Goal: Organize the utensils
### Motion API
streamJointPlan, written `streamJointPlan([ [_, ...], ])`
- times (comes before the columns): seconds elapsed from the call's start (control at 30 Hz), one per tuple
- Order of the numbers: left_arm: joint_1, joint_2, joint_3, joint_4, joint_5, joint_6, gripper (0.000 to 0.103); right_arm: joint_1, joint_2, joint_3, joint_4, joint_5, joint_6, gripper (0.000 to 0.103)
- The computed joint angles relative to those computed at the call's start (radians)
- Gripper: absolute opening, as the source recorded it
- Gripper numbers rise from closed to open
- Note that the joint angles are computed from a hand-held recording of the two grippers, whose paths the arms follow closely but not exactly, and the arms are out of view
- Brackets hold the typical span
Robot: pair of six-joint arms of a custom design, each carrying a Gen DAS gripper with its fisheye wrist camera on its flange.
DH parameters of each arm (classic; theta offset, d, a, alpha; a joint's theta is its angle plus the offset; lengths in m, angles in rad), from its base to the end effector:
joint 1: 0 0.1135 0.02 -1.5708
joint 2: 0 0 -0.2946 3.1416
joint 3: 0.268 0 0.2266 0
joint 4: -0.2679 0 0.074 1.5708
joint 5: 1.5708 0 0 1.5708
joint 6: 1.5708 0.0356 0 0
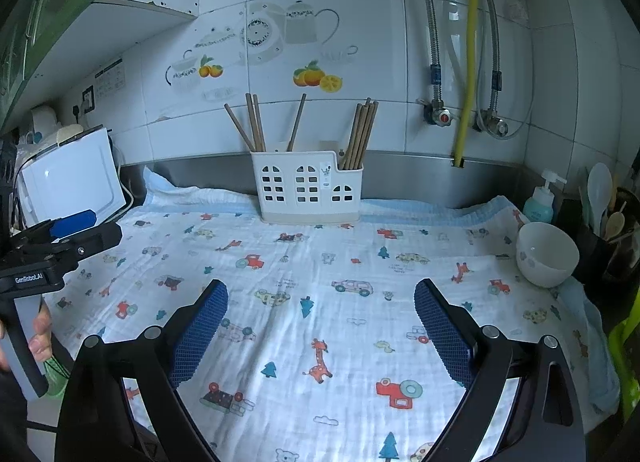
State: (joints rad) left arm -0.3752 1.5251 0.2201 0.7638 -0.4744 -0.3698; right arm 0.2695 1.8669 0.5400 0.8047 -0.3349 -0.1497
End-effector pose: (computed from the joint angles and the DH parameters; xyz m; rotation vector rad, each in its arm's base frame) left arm 0.2036 -0.0627 0.1583 -0.2719 2.0288 0.0391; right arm 0.2959 0.0939 0.1441 -0.6312 1.9908 0.4227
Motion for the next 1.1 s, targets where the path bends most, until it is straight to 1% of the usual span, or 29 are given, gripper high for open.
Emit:
streamJointPlan([
  [0.53,0.001,0.043,-0.018,0.048,0.013,-0.004,0.098,0.005,0.018,0.015,-0.014,0.015,-0.002,0.092],
  [1.1,0.005,0.067,-0.004,0.033,0.012,-0.015,0.098,0.011,0.033,0.019,-0.01,0.018,0.0,0.092],
])
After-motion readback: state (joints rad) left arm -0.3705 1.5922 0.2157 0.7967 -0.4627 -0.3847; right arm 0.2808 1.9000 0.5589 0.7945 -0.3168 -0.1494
